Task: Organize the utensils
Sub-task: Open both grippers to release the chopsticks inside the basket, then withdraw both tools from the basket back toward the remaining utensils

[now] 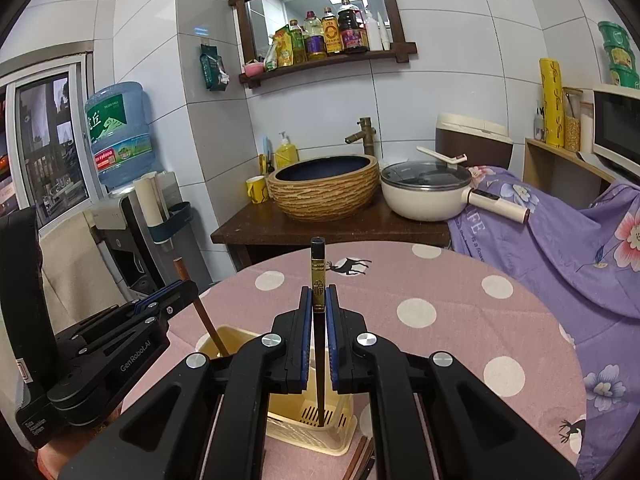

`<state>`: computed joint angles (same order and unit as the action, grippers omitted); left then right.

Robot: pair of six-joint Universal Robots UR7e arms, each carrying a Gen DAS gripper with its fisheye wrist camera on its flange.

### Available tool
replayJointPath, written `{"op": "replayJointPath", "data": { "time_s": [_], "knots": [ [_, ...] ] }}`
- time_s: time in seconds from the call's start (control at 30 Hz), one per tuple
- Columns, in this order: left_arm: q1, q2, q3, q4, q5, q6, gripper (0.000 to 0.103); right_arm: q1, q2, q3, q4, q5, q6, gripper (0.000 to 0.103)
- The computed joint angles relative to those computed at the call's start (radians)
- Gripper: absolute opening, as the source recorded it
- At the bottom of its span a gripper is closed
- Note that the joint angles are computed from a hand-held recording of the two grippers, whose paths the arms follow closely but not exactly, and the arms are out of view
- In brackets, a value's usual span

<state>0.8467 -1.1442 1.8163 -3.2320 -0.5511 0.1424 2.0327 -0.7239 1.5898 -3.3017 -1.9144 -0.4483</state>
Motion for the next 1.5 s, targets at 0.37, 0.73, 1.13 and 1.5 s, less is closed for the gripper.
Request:
{"op": "replayJointPath", "data": {
  "time_s": [0.37,0.73,1.13,1.5],
  "knots": [
    [-0.007,-0.022,0.031,-0.001,-0.022,-0.009,0.030,-0.008,-0.005,0.022,-0.076,0.031,-0.008,0.049],
    [-0.084,-0.231,0.292,-0.034,0.005,-0.148,0.096,-0.024,-0.091,0.211,-0.191,0.047,-0.064,0.054],
    [-0.103,-0.430,0.591,0.285,0.074,-0.469,0.097,-0.093,-0.114,0.426,-0.196,-0.024,-0.088,0.056],
    [-0.127,-0.355,0.657,0.288,-0.051,-0.423,0.086,-0.124,-0.087,0.461,-0.172,-0.100,-0.031,0.050]
  ]
}}
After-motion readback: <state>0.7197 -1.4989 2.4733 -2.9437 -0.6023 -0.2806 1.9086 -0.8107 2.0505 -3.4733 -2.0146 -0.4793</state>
